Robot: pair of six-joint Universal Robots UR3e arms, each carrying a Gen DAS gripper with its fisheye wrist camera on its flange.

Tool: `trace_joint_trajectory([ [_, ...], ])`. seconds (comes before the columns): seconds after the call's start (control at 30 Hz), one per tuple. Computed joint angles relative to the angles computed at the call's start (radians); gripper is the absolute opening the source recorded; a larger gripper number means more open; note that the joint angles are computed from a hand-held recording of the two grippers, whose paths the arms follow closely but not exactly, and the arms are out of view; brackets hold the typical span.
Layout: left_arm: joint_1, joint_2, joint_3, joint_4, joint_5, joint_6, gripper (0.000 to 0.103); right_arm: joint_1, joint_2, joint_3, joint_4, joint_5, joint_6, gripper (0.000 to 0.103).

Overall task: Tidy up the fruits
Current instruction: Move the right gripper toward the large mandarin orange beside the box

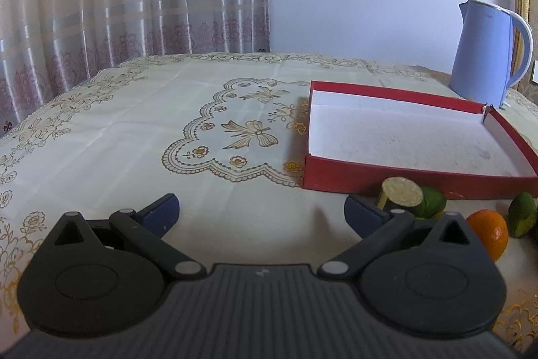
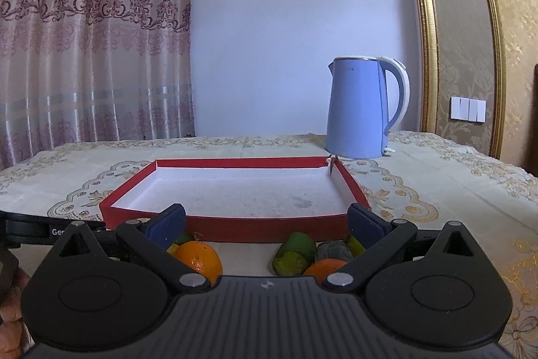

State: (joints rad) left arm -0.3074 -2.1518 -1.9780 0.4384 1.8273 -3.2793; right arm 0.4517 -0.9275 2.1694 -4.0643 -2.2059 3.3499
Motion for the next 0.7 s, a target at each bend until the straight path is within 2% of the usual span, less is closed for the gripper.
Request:
trace_joint_trajectory([
  [0.27,0.008,0.007,-0.007,-0.004,-0.016,-0.011,0.103,-0.038,-0.018,0.143,-0.135,0.051,-0.100,0.103],
  [0.5,0.016,0.012,-0.009,-0.012,-0.036,-0.009,0.103,-0.131,-0.062,0.306,-0.223,0.134,-0.085,0.102],
  [0.7,0.016,0.012,-0.004,-0.024,-0.040,-0.009,0.103,-0.166,-0.069,0.338,-0.243,0.186,-0.083,0.101],
])
